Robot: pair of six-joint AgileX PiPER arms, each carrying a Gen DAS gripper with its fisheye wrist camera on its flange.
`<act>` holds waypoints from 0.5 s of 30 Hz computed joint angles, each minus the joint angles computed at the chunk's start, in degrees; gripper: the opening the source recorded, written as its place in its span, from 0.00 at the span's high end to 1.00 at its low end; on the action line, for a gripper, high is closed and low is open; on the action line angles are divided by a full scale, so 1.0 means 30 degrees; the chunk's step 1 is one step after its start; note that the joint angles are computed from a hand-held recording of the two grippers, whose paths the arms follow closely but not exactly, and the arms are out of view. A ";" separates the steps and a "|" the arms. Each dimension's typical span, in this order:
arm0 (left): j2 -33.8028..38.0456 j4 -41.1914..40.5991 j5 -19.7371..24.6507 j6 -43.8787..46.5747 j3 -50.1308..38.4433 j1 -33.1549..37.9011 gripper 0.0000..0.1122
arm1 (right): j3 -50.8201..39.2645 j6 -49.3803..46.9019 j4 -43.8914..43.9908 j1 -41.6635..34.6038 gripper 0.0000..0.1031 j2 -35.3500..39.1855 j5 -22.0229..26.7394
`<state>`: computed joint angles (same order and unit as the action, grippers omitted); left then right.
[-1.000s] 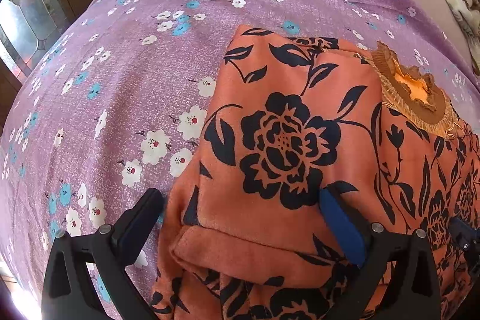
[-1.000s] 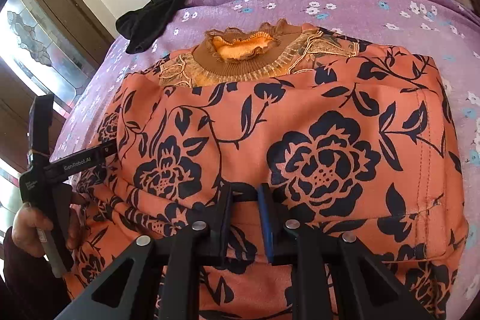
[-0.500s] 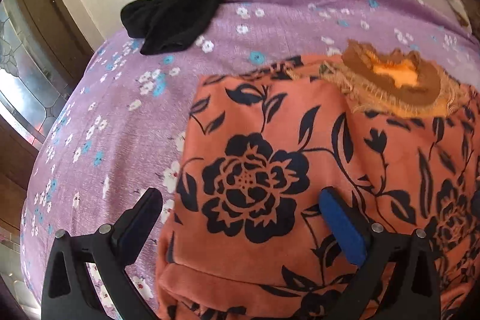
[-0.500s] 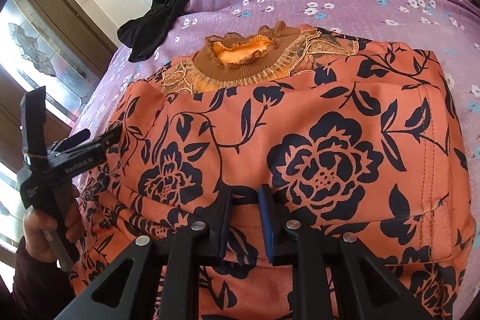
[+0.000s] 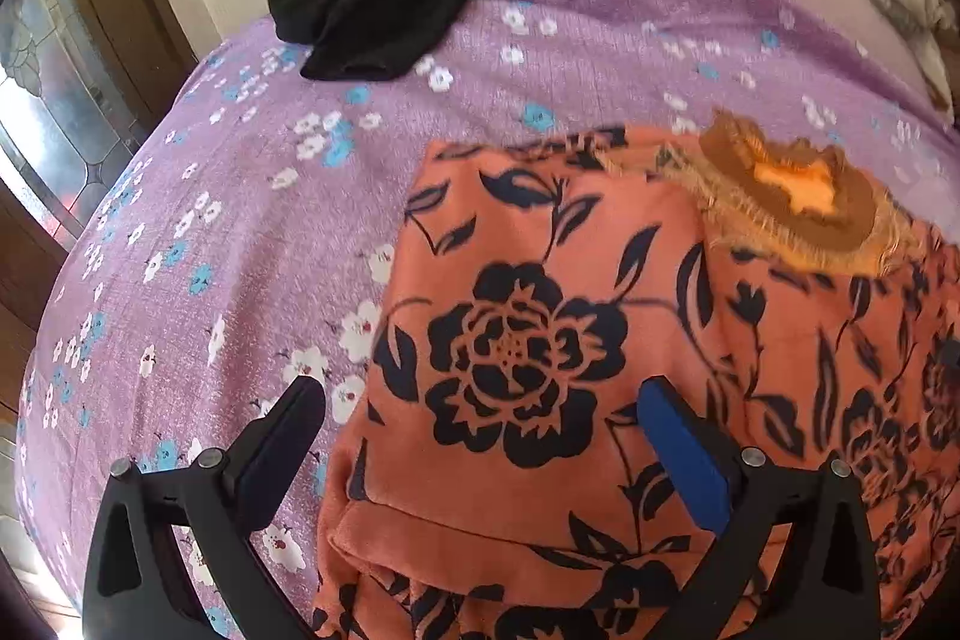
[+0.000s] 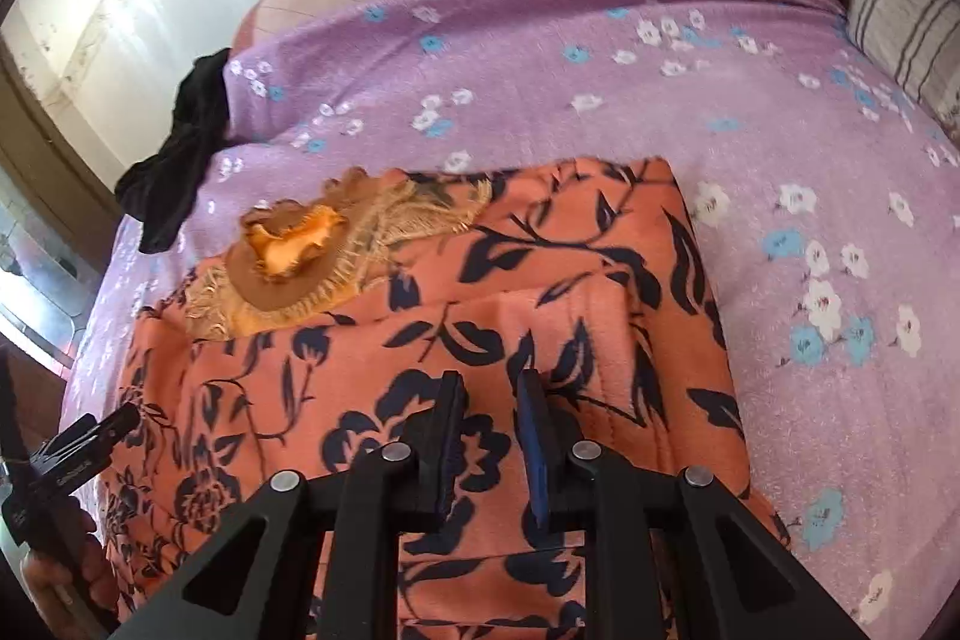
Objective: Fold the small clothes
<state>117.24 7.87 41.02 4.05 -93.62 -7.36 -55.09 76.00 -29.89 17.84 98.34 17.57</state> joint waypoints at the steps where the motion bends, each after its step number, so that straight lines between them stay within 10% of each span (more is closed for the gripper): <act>1: 0.0077 0.0090 -0.0006 0.0002 0.0107 -0.0035 0.08 | 0.0008 0.0515 -0.0538 0.0105 0.79 -0.0073 0.0100; 11: -0.1895 -0.3090 -0.2212 0.3013 0.2178 0.0090 0.08 | -0.0276 0.3216 -0.4777 0.1473 0.79 -0.0454 -0.0962; 15: -0.2544 -0.4667 -0.2068 0.5611 0.3214 -0.0605 0.08 | -0.1020 -0.1200 -0.1230 0.2129 0.79 0.0252 -0.1696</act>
<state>109.60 -6.13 34.81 20.89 -83.98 -9.17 -58.15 72.40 -33.58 24.22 99.09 12.48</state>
